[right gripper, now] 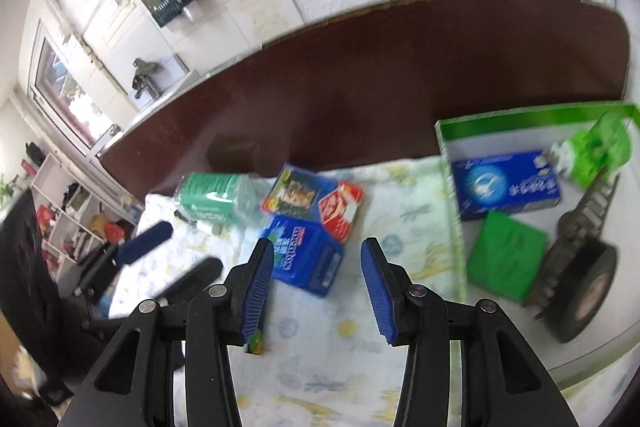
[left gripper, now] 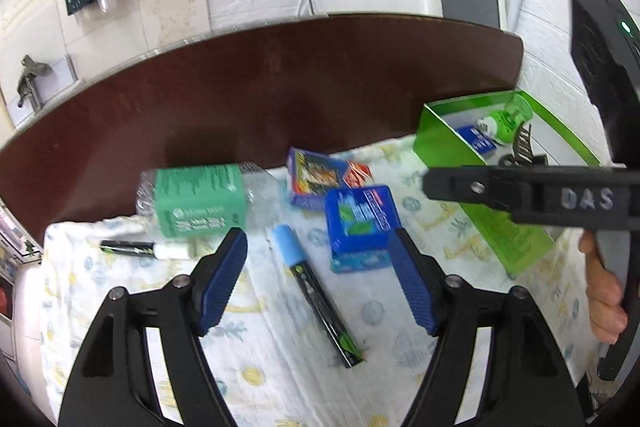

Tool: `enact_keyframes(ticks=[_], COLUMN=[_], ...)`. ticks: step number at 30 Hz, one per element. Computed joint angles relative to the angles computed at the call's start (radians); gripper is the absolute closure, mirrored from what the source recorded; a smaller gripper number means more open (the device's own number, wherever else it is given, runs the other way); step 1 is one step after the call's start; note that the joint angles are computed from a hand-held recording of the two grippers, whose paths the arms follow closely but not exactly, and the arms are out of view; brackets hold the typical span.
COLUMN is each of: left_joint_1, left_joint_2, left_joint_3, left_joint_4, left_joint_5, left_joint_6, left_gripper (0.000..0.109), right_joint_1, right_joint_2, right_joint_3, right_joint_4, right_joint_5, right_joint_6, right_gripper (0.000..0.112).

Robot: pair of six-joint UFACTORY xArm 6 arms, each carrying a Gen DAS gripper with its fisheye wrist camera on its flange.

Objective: Organize rigid objects
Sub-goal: 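Withdraw the right tool from the green box back over the bed, then lower the right tool onto the blue Mentos tin and grasp it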

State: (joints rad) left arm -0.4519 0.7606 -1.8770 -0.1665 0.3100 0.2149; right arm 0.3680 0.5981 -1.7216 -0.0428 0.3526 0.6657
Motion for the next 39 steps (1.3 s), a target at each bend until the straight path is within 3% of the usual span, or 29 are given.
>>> enact_keyframes(ticks=[5, 11, 14, 16, 23, 27, 34, 37, 39], left_joint_1=[-0.014, -0.019, -0.013, -0.004, 0.040, 0.061, 0.049, 0.045, 0.044], left_joint_2=[0.068, 0.180, 0.239, 0.248, 0.146, 0.116, 0.125, 0.155, 0.174], left_joint_3=[-0.080, -0.258, -0.358, -0.378, -0.199, -0.147, -0.155, -0.207, -0.239], left_joint_4=[-0.103, -0.149, -0.129, -0.136, -0.066, -0.076, -0.126, -0.158, -0.140], left_joint_5=[0.073, 0.171, 0.242, 0.273, 0.184, 0.161, 0.139, 0.158, 0.168], left_joint_6=[0.101, 0.110, 0.085, 0.090, 0.055, 0.038, 0.104, 0.134, 0.120], left_gripper=[0.032, 0.034, 0.052, 0.053, 0.051, 0.052, 0.055, 0.060, 0.058], right_joint_1=[0.014, 0.007, 0.003, 0.001, -0.003, 0.003, 0.016, 0.020, 0.021], right_joint_2=[0.088, 0.131, 0.139, 0.142, 0.138, 0.179, 0.316, 0.385, 0.438], right_joint_3=[-0.124, -0.169, -0.172, -0.174, -0.165, -0.217, -0.430, -0.545, -0.636], right_joint_4=[-0.031, -0.016, 0.000, 0.000, 0.019, 0.111, 0.220, 0.225, 0.223], right_joint_5=[0.096, 0.133, 0.126, 0.124, 0.112, 0.109, 0.172, 0.217, 0.254], right_joint_6=[0.079, 0.100, 0.096, 0.091, 0.047, -0.035, -0.118, -0.124, -0.125], right_gripper=[0.065, 0.065, 0.065, 0.065, 0.065, 0.065, 0.065, 0.065, 0.065])
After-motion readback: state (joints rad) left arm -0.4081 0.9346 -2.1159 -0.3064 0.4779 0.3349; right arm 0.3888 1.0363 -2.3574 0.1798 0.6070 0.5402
